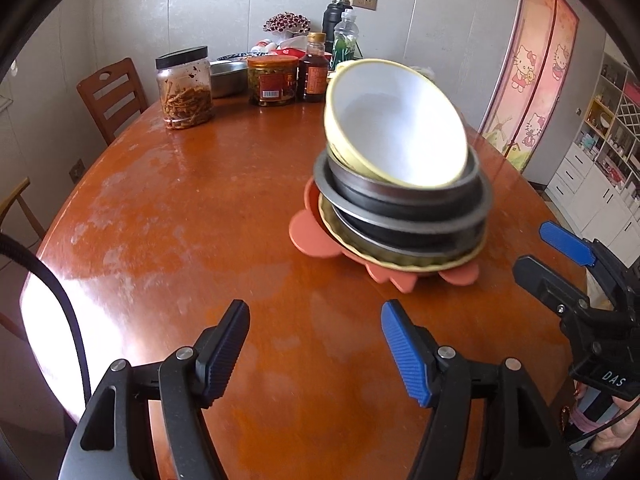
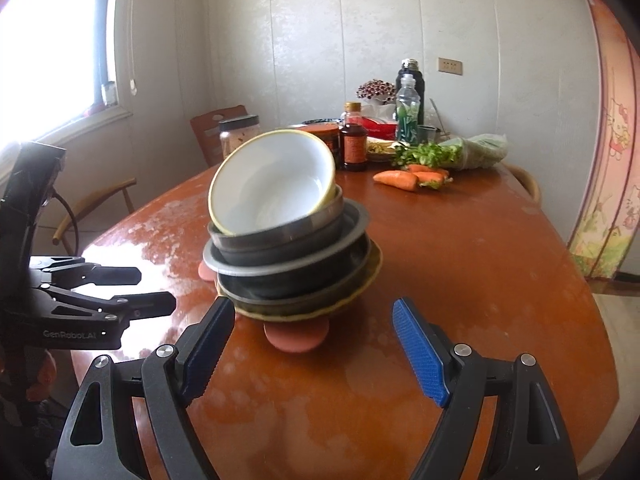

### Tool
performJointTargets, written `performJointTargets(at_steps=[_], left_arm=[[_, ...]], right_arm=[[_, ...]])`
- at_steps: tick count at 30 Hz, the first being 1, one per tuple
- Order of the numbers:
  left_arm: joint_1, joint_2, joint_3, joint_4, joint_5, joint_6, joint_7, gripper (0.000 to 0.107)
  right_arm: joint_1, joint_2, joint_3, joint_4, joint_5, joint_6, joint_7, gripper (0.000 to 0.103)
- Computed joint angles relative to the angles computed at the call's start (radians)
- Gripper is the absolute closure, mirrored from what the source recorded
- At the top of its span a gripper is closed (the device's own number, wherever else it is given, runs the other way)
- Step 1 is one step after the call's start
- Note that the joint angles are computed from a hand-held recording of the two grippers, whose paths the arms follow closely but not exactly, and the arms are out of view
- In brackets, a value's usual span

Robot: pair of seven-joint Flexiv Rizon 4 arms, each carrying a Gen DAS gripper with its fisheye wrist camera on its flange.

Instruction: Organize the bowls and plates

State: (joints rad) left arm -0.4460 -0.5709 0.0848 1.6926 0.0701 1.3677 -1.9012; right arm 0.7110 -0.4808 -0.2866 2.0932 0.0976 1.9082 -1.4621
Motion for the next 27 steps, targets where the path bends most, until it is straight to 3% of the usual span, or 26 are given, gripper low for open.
performJointTargets(at_steps=[13, 18, 21, 24, 27], left_arm=[[-0.093, 0.025, 0.066, 0.048, 0.072, 0.017, -0.121, 0.036], [-0.094, 0.027, 0.062, 0.055, 0.090, 0.008, -0.144, 0.033], [-0.102, 0.025, 0.074, 0.056, 0.106, 0.013, -0.171, 0.033], [-0.096, 0.023, 0.068, 0.060, 0.109, 0.020, -0.182, 0.033], [-0.101, 0.020, 0.074, 0.064, 0.114, 0.019, -0.198, 0.033]], right_arm=[[0.042, 0.044, 0.031, 0.098, 0.132, 0.079, 0.014, 0.019], [0.139, 0.042, -0.056, 0.112, 0.194, 0.062, -0.013, 0.019], [0.076, 0.045, 0.012, 0.121, 0.159, 0.072, 0.023, 0.017], [0.158, 0.032, -0.059, 0.124, 0.217, 0.067, 0.001, 0.014], [0.159, 0.028, -0.053, 0.131, 0.223, 0.073, 0.008, 0.014]])
